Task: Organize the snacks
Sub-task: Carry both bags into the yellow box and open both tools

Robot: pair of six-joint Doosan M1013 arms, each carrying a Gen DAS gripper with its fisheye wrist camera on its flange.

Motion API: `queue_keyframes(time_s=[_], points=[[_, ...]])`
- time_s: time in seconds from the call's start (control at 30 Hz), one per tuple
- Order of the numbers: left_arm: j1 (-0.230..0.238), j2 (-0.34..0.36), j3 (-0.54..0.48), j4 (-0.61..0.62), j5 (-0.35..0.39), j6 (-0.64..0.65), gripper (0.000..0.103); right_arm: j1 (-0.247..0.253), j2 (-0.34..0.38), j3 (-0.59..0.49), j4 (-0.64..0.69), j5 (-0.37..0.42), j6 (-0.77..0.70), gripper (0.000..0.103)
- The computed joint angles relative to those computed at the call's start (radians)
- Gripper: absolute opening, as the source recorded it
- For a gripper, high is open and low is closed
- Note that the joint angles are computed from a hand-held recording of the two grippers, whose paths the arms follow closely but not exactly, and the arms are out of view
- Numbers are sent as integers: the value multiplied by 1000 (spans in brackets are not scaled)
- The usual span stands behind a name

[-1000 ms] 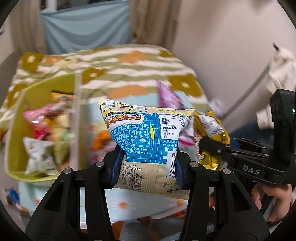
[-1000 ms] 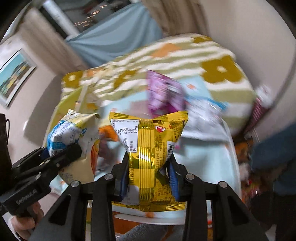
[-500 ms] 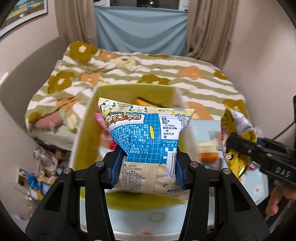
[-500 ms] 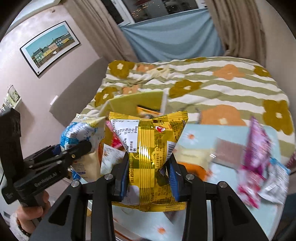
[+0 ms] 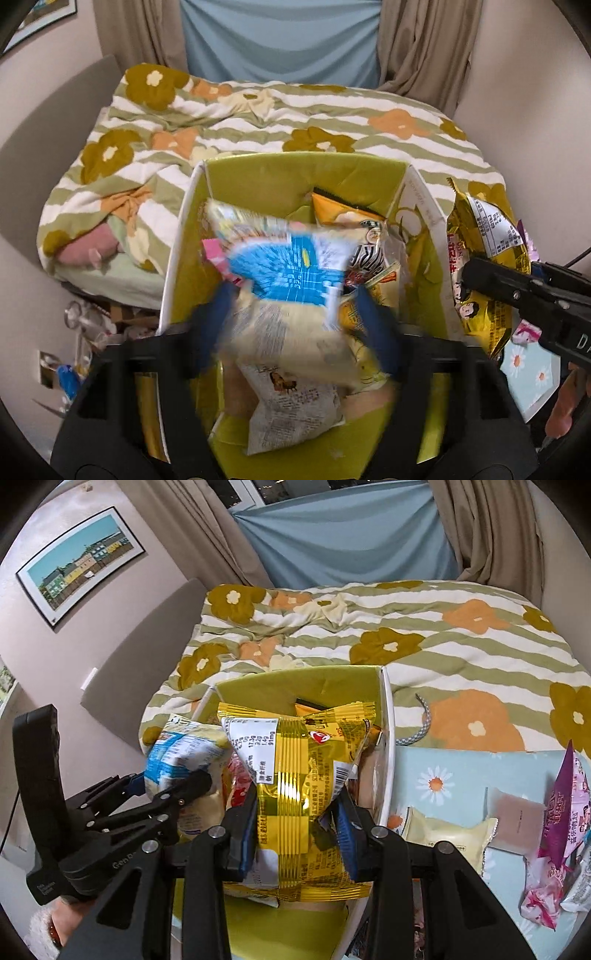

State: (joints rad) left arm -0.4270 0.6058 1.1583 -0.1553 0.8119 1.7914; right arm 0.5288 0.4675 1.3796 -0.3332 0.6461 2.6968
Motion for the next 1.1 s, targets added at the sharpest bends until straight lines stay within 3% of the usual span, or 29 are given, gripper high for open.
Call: queue_keyframes(time_s=[0.07, 0.4, 0.73, 0.8, 0.83, 0.93, 1.1], points=[[4, -13, 25, -28, -32, 18, 103, -3, 8, -12, 17, 16, -2, 34], [22, -60, 105, -76, -31, 24, 103, -6, 20, -35, 68, 48, -51, 34], [36, -65, 109, -54, -42, 32, 103, -28, 107, -169, 106, 148, -195, 35], [37, -65, 106, -48, -41, 32, 103, -31, 119, -183, 114, 159, -201, 40], [39, -65, 106, -46, -41, 33, 103, -30, 119, -183, 106, 155, -190, 51], [43, -66, 108, -51, -36, 35, 103, -24, 106, -155, 55, 113, -117, 102], [43, -73, 122, -59, -30, 46, 103, -4, 83, -114, -26, 80, -51, 103]])
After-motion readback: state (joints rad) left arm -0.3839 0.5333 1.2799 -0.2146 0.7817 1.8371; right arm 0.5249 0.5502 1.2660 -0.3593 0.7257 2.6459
